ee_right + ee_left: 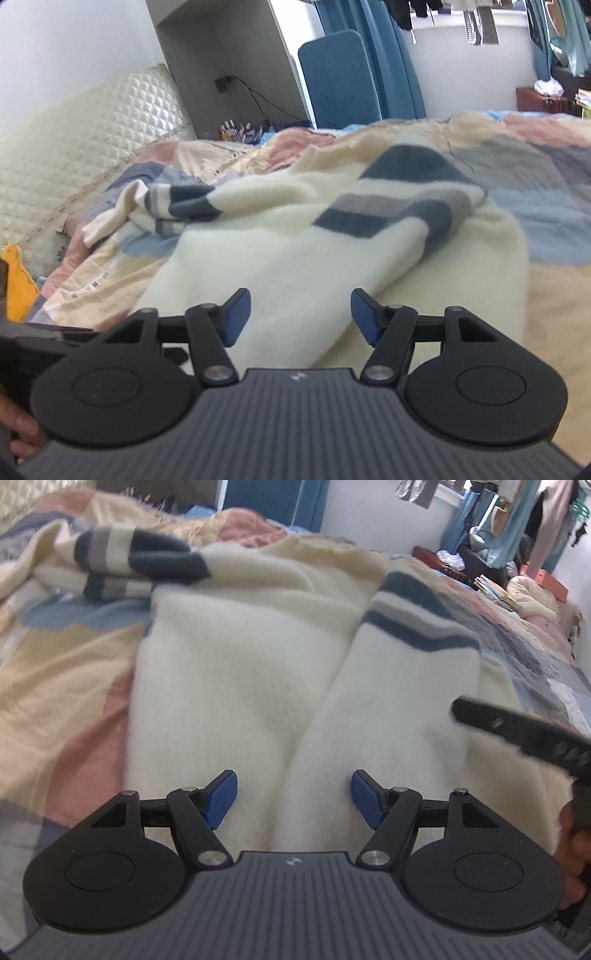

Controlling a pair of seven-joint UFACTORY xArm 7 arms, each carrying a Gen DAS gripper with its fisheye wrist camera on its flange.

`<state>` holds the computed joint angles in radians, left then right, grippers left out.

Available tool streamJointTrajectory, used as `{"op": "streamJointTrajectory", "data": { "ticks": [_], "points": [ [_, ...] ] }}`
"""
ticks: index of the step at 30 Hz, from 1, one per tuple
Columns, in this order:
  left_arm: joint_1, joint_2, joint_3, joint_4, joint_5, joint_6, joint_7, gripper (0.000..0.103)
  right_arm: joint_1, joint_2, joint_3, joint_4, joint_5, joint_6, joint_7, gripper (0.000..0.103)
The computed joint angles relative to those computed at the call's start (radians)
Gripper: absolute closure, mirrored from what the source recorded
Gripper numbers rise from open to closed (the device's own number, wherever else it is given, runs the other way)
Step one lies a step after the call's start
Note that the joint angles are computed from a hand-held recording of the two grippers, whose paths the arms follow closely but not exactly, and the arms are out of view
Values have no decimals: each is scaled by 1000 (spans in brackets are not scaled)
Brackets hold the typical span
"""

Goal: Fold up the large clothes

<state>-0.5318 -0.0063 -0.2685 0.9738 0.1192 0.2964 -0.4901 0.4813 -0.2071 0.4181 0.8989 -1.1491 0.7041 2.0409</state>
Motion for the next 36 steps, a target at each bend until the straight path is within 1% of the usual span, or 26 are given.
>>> {"op": "streamJointTrajectory", "data": {
  "ticks": [2,3,4,5,7,8,9,11,12,13,15,19,21,22,23,24,25,26,27,28,29,30,31,32,34,36],
  "points": [
    [0,-2,1,-1,-15,0,-6,30,2,31,-25,-1,55,-56,-40,46],
    [0,-4,0,0,-20,3,-8,30,2,46,-41,-8,91,-102,-60,46],
    [-1,-7,0,1,-38,7,3,30,2,55,-46,-15,110,-127,-62,47],
    [-3,-9,0,5,-85,13,39,30,1,56,-41,-20,97,-125,-47,47],
    [-10,-21,2,0,-218,5,144,30,0,41,-43,-31,96,-136,-34,48],
    [-14,-30,3,-5,-265,-2,178,29,-5,27,-44,-43,94,-151,-8,48],
    [-15,-41,3,-13,-284,-13,186,29,-14,11,-42,-58,83,-172,35,48],
    [-15,-65,0,-31,-282,-38,173,27,-36,-15,-29,-87,49,-210,137,48],
    [-13,-74,-1,-37,-269,-50,158,23,-46,-28,-21,-100,36,-224,182,48],
    [-10,-81,-3,-43,-257,-62,144,21,-58,-40,-14,-112,17,-241,225,47],
    [-14,-88,2,-46,-267,-77,148,17,-80,-62,0,-129,-15,-269,290,47],
    [-23,-77,16,-35,-323,-72,179,16,-126,-82,24,-145,-73,-306,423,46],
    [-25,-58,24,-24,-370,-54,207,16,-142,-70,27,-144,-107,-316,464,47],
    [-29,-47,29,-20,-417,-52,242,16,-144,-61,22,-140,-112,-318,468,50],
    [-33,-36,32,-20,-479,-57,288,16,-146,-54,19,-136,-126,-319,478,55],
    [-35,-22,33,-13,-541,-55,337,17,-145,-47,15,-133,-133,-317,484,66],
    [-32,-8,30,-3,-572,-41,358,18,-143,-41,9,-131,-142,-318,495,70],
    [-29,6,25,7,-621,-36,401,24,-143,-38,5,-132,-162,-324,517,76],
    [-25,17,17,17,-654,-33,438,39,-140,-33,0,-130,-177,-326,533,78],
    [-22,25,13,25,-644,-33,439,50,-133,-32,-6,-132,-179,-324,533,80],
    [-18,31,3,33,-676,-36,476,67,-126,-31,-11,-130,-176,-320,523,80],
    [-3,36,-16,45,-737,-36,534,82,-121,-32,-15,-130,-178,-318,519,83],
    [-12,36,-12,50,-756,-47,553,86,-117,-33,-18,-130,-184,-317,518,88],
    [-12,30,-18,51,-777,-60,580,89,-116,-35,-18,-128,-202,-315,527,91],
    [-14,5,-24,45,-854,-97,656,90,-111,-45,-10,-121,-267,-293,558,92],
    [-27,-26,-15,37,-982,-132,764,90,-100,-58,-10,-112,-314,-272,580,92]
  ]
}}
